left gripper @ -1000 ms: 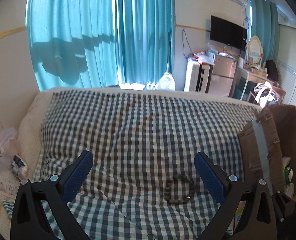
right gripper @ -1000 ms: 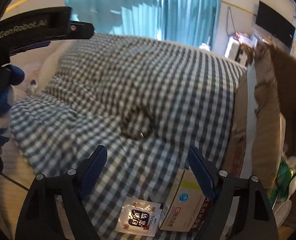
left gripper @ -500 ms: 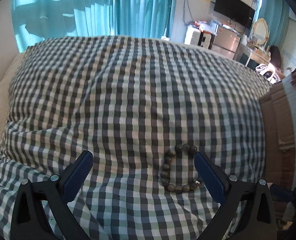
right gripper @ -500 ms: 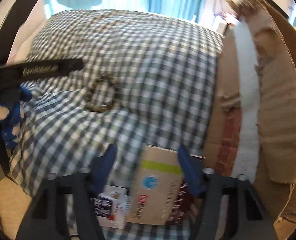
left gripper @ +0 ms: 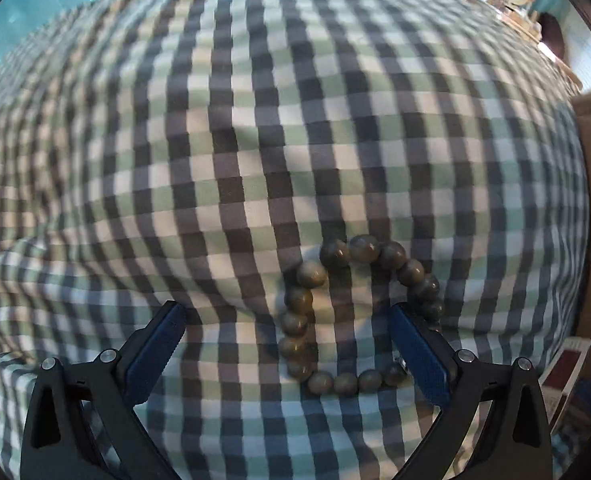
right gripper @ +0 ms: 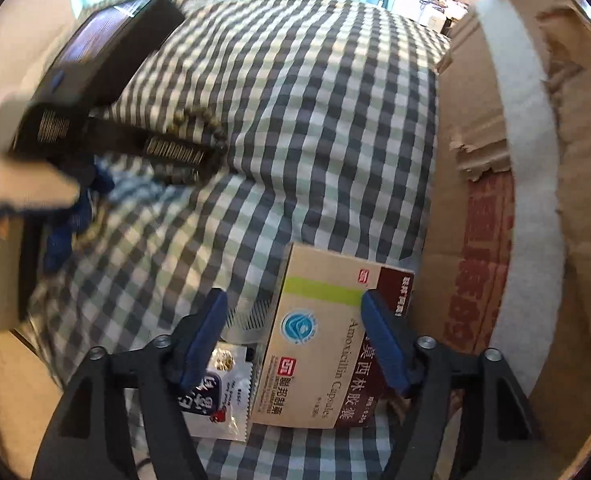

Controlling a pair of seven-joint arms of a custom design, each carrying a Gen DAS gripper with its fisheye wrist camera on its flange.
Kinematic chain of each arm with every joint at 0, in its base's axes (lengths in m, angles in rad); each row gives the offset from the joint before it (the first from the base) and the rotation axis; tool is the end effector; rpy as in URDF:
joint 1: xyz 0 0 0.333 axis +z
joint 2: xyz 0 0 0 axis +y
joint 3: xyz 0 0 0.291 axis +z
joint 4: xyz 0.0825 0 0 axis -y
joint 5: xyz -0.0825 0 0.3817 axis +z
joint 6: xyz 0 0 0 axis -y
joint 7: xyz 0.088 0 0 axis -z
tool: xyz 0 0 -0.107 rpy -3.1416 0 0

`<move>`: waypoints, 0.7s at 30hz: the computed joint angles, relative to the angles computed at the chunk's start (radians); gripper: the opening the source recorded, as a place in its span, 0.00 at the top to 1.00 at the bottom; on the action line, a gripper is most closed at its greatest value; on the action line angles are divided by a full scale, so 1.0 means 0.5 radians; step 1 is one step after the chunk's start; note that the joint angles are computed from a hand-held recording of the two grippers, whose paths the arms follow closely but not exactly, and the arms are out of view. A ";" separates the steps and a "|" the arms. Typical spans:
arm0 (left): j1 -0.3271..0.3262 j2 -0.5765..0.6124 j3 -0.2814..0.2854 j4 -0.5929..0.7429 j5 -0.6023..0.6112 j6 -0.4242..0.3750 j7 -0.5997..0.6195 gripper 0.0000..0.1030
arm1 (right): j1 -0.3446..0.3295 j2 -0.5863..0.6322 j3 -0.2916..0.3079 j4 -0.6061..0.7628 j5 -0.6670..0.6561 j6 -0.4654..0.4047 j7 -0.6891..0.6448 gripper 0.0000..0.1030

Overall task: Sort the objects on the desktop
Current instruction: 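Grasp the bead bracelet with the left tool while the right grasps the medicine box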

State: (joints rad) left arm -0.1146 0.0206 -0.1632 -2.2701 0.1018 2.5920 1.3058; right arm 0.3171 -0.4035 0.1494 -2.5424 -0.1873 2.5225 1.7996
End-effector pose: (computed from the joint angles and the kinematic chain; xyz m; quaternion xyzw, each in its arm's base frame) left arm 0.5242 -0.1514 0.3566 -0.6662 0.7298 -0.1154 0.1009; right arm 0.4008 0.2041 0.4287 -0.8066 0.5528 -0.1667 0.1266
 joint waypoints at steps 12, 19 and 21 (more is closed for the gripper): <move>-0.066 -0.145 -0.040 -0.142 -0.381 0.089 0.490 0.83 | 0.006 -0.002 0.131 -0.060 -0.571 -0.051 0.236 0.18; -0.133 -0.305 0.026 -0.291 -0.817 0.240 0.734 0.90 | 0.068 -0.165 0.038 -0.089 -0.312 -0.080 0.106 0.37; -0.167 -0.365 0.054 -0.331 -0.987 0.278 0.841 0.90 | 0.075 -0.209 0.022 -0.086 -0.233 -0.091 0.062 0.41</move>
